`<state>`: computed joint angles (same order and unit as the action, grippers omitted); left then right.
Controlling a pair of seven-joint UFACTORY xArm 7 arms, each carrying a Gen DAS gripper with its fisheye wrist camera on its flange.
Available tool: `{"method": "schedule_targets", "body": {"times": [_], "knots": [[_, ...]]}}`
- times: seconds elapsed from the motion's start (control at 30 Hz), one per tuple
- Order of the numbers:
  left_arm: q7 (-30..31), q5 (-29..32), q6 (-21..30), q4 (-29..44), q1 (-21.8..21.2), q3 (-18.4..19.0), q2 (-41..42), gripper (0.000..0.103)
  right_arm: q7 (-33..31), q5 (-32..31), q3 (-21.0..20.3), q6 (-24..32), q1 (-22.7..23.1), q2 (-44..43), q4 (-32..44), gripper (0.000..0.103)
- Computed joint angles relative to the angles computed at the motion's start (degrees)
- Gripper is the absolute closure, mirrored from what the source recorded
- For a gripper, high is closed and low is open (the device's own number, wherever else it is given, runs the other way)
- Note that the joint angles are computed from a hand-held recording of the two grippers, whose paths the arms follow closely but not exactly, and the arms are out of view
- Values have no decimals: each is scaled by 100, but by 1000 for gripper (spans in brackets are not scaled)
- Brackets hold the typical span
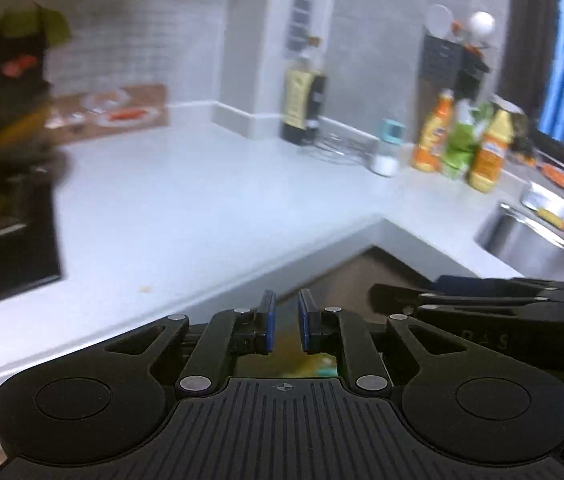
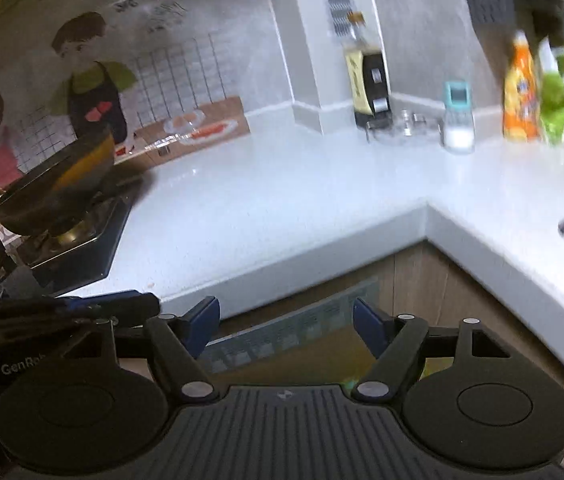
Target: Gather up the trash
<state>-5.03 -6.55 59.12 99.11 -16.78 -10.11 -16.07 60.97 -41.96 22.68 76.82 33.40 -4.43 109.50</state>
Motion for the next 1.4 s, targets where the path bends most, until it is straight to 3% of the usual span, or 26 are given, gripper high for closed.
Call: {"method": "schedule_targets", "body": {"times": [0.13,0.37,1.4], "knots": [[-616,658,342,164,186,-261,16,87,-154,-296,40,181,170,219,297,27],[-461,306,321,2,102,-31,-148,87,-263,-290,-73,243,411,330,391,26],[-340,95,424,0,131,23,-187,87,-391,-323,-242,448,743,523,615,26]]}}
